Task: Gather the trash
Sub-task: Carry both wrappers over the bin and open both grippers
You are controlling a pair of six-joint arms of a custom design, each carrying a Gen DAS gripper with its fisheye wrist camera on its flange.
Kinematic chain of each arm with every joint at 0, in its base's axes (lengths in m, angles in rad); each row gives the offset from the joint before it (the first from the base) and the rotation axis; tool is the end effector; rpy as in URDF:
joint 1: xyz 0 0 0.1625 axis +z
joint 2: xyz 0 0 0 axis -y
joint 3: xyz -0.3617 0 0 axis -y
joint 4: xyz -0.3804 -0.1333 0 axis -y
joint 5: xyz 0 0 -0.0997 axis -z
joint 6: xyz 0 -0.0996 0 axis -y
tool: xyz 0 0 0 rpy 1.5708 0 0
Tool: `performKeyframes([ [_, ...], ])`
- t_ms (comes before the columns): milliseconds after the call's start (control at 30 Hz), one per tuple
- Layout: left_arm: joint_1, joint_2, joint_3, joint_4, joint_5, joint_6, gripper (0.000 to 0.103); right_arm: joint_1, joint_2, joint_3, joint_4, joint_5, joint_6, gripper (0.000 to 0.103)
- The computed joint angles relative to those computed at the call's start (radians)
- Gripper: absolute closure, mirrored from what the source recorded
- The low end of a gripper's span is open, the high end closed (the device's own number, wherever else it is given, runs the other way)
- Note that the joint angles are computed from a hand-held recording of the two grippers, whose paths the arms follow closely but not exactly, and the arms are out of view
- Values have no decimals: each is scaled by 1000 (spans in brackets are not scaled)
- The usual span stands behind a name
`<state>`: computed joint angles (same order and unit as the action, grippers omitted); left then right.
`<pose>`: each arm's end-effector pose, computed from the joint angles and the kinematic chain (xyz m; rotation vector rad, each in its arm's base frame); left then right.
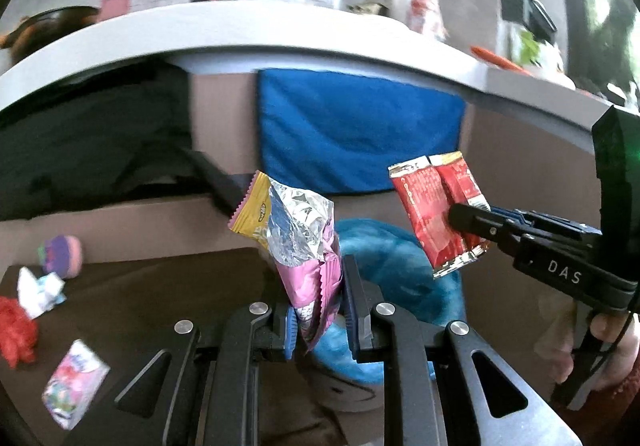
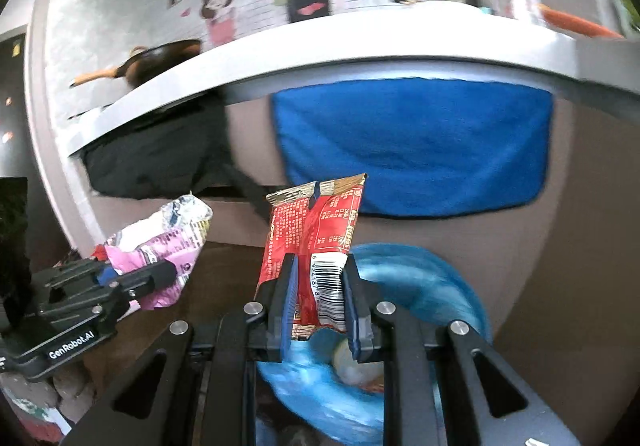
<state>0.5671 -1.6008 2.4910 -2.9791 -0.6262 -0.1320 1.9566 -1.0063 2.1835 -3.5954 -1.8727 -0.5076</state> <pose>-0.1752 -0.3653 0.2271 0.7025 2.2608 -1.1687 0.2754 -0.4026 0.1286 0.9521 -2.3963 1.1343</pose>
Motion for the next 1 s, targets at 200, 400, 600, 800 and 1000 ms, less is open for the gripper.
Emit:
performKeyframes([
  [200,43,158,-68,-96,-40,53,84,-88,-45,37,-22,42,2,84],
  [400,92,237,-105,-142,-72,80,84,-141,-26,33,-22,79,8,84],
  [600,143,300,-144,-162,-107,94,84,-174,1,8,-6,93,16,84],
  [800,191,345,-182,-181,-148,106,84,-189,37,-24,16,80,16,84],
  [1000,236,365,-208,-167,-190,96,84,-206,71,-57,44,67,23,84],
])
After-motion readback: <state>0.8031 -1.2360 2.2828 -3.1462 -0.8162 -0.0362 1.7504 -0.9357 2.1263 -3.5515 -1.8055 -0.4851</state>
